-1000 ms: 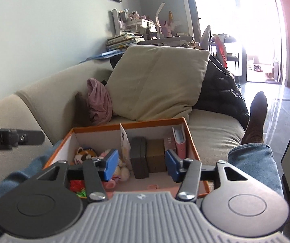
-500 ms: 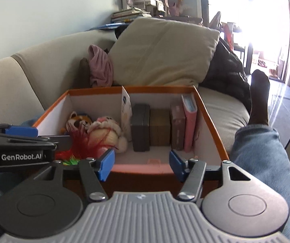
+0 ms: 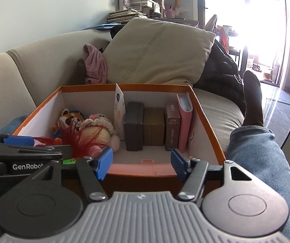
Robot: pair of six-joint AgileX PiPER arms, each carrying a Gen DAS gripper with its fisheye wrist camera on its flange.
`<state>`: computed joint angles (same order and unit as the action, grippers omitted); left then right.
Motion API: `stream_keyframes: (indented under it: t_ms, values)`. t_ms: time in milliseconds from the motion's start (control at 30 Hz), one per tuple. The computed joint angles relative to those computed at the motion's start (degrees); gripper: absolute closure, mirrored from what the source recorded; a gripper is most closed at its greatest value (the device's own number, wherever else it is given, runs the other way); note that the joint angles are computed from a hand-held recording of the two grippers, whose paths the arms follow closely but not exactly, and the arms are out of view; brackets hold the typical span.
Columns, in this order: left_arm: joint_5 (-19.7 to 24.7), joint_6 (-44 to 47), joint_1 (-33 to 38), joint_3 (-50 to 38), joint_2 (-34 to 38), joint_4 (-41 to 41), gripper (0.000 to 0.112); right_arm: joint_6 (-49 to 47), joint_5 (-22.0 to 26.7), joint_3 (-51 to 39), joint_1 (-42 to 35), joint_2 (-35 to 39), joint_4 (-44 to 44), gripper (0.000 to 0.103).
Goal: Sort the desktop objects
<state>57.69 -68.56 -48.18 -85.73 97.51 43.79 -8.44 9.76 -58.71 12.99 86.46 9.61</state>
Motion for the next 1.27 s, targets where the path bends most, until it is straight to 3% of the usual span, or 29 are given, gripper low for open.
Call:
stream_keyframes:
  t_ms: [367, 700, 1267]
  values:
    - [-0.2, 1.6, 0.5, -0.3, -0.2, -1.1, 0.025, 1.2, -0.5, 0.1, 0.0, 0.4, -1.3, 0.038]
    - [-0.4, 1.8, 0.7, -0.3, -0.1, -1.2, 0.025, 9.0, -1.7, 0.7, 0.8, 0.3, -8.7, 0.038]
    - [-0.6, 1.8, 0.8, -0.3, -0.1, -1.2, 0.025, 9.4, -1.8, 0.8, 0.8, 0.2, -9.1, 0.038]
